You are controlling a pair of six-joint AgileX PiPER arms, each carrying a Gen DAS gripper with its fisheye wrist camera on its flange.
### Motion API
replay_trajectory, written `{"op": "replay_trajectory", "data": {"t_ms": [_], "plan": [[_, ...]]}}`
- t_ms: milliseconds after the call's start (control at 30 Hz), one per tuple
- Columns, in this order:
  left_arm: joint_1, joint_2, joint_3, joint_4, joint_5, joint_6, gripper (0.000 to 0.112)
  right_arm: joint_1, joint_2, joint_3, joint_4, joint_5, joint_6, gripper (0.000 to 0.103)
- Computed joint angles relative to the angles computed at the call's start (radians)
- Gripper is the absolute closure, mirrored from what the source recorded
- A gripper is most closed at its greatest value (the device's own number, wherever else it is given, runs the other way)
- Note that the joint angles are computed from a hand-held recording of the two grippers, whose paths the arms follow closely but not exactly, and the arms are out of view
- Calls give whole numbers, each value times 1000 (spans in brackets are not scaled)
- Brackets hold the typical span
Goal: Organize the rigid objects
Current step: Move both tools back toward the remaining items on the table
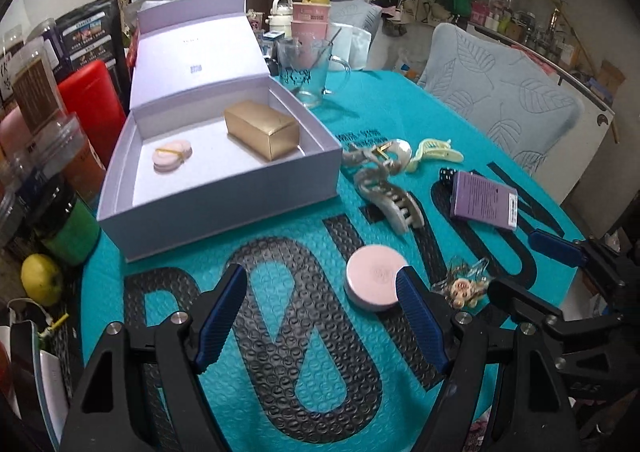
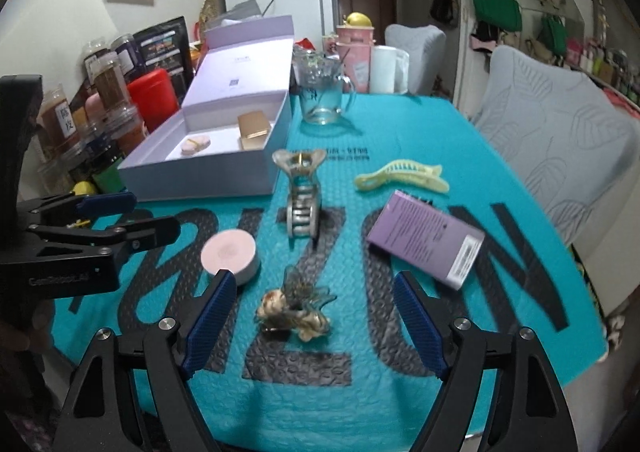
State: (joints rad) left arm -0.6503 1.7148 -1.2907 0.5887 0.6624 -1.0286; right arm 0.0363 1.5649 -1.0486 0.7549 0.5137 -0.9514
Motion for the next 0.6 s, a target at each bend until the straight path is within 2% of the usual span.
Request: {"op": "replay_trajectory", "data": {"t_ms": [233, 333, 467, 533, 600], "plan": [[29, 13, 34, -72, -55, 88, 35, 30, 43, 23, 56, -24, -86, 22], [51, 20, 43, -126, -88, 139, 35, 43, 74, 14, 44, -45, -77, 22], [64, 38, 31, -166, -92, 183, 35, 43, 115, -16, 35, -34, -62, 22], [70, 49, 19, -193, -97, 211, 35, 40, 139, -40, 21, -9, -43, 29], [77, 61, 5, -228, -107, 248, 35, 44, 151, -49, 7, -11, -29, 44]]}}
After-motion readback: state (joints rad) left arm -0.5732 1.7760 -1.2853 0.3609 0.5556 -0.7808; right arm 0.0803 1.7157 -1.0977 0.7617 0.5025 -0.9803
